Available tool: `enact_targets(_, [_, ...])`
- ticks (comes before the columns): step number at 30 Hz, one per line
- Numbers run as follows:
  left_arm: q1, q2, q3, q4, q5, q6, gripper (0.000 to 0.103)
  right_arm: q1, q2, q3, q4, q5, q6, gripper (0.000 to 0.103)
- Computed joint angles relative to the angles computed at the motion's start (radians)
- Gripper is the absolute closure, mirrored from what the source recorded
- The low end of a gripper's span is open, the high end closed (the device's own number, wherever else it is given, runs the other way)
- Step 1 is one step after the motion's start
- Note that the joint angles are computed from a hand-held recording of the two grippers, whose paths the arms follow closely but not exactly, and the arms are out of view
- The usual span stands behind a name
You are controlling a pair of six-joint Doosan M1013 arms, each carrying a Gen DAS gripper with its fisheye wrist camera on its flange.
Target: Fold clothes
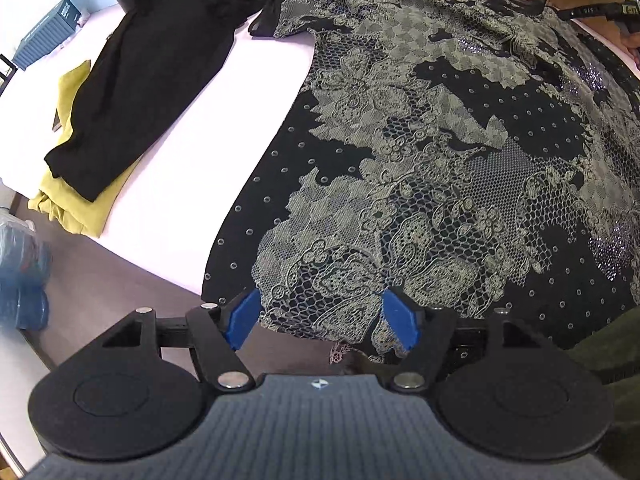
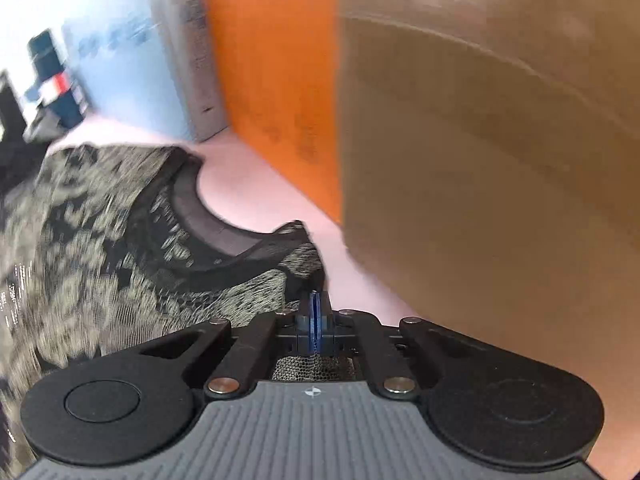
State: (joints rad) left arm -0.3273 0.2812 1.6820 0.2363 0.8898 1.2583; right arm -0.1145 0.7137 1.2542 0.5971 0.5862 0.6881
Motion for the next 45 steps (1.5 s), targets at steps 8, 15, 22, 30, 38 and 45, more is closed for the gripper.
enact_targets(8, [-0.008,0.011,-0.009,0.012,0.001,-0.019,0.034,0.026,-0.014,0.024,-0.295,-0.165,0.231,0.102])
enact_targets(15, [-0.005,0.007,0.0,0.01,-0.004,-0.001,0.031,-0.026,-0.05,0.047,-0.064,-0.021,0.126,0.089])
enact_targets(22, [0.002,0.006,0.011,0.012,-0.063,0.026,0.031,-0.054,-0.095,0.116,-0.079,0.05,0.164,0.069])
enact_targets(30, [-0.007,0.037,-0.019,0.094,-0.106,-0.007,0.03,-0.002,-0.128,0.171,-0.437,-0.076,0.361,0.101])
enact_targets(38, [-0.028,0.074,-0.039,0.172,-0.028,-0.001,0.028,-0.021,-0.169,0.22,-0.467,-0.189,0.598,0.073])
enact_targets(45, [-0.025,0.06,-0.013,0.191,-0.055,0.033,0.025,-0.108,-0.291,0.383,-0.298,-0.205,0.624,0.048])
